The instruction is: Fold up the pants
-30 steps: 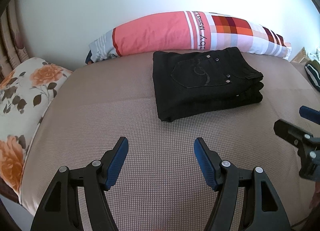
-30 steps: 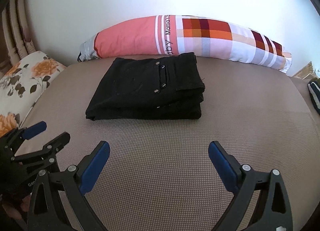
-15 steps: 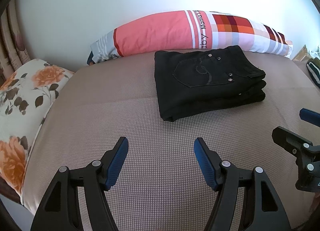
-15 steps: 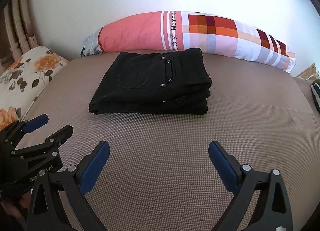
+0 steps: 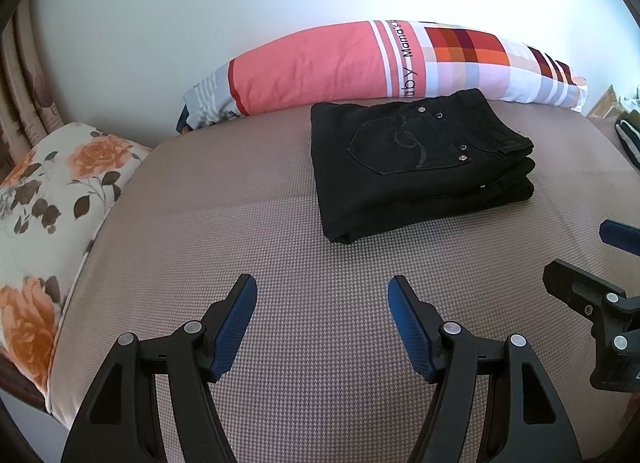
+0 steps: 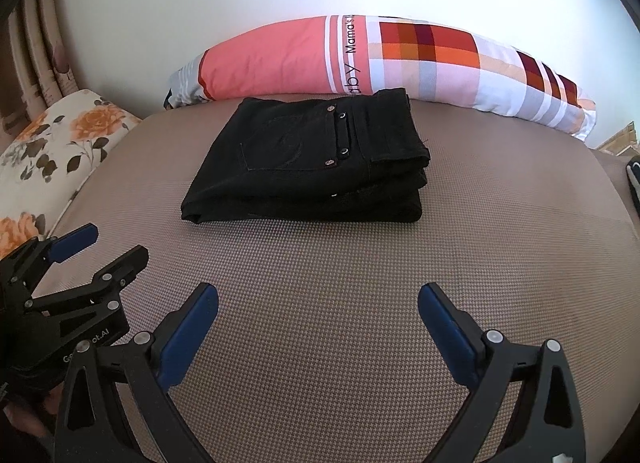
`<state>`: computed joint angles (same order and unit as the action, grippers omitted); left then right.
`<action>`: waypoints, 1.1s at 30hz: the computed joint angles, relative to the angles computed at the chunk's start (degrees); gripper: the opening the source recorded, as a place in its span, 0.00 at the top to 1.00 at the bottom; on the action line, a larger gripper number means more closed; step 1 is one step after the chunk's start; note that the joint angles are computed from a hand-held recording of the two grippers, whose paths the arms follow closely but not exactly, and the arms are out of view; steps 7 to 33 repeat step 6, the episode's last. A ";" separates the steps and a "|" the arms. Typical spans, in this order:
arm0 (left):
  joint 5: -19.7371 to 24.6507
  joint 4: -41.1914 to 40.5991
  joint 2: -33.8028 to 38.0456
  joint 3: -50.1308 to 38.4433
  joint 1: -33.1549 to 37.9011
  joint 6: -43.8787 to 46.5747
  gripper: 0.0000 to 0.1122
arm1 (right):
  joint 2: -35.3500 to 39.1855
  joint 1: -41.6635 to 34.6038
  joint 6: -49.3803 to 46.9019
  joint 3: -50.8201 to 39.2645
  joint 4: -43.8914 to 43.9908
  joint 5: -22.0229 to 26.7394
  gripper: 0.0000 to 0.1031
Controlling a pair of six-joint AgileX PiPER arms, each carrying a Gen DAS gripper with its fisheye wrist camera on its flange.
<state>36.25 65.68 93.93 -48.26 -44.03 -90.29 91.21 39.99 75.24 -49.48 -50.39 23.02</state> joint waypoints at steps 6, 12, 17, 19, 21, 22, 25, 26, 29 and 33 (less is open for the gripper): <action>-0.17 -0.13 -0.07 0.12 0.10 0.15 0.39 | -0.13 -0.10 0.39 0.19 -0.30 0.10 0.04; -0.17 -0.13 -0.07 0.12 0.10 0.15 0.39 | -0.13 -0.10 0.39 0.19 -0.30 0.10 0.04; -0.17 -0.13 -0.07 0.12 0.10 0.15 0.39 | -0.13 -0.10 0.39 0.19 -0.30 0.10 0.04; -0.17 -0.13 -0.07 0.12 0.10 0.15 0.39 | -0.13 -0.10 0.39 0.19 -0.30 0.10 0.04; -0.17 -0.13 -0.07 0.12 0.10 0.15 0.39 | -0.13 -0.10 0.39 0.19 -0.30 0.10 0.04; -0.17 -0.13 -0.07 0.12 0.10 0.15 0.39 | -0.13 -0.10 0.39 0.19 -0.30 0.10 0.04; -0.17 -0.13 -0.07 0.12 0.10 0.15 0.39 | -0.13 -0.10 0.39 0.19 -0.30 0.10 0.04; -0.17 -0.13 -0.07 0.12 0.10 0.15 0.39 | -0.13 -0.10 0.39 0.19 -0.30 0.10 0.04; -0.17 -0.13 -0.07 0.12 0.10 0.15 0.39 | -0.13 -0.10 0.39 0.19 -0.30 0.10 0.04; -0.17 -0.13 -0.07 0.12 0.10 0.15 0.39 | -0.13 -0.10 0.39 0.19 -0.30 0.10 0.04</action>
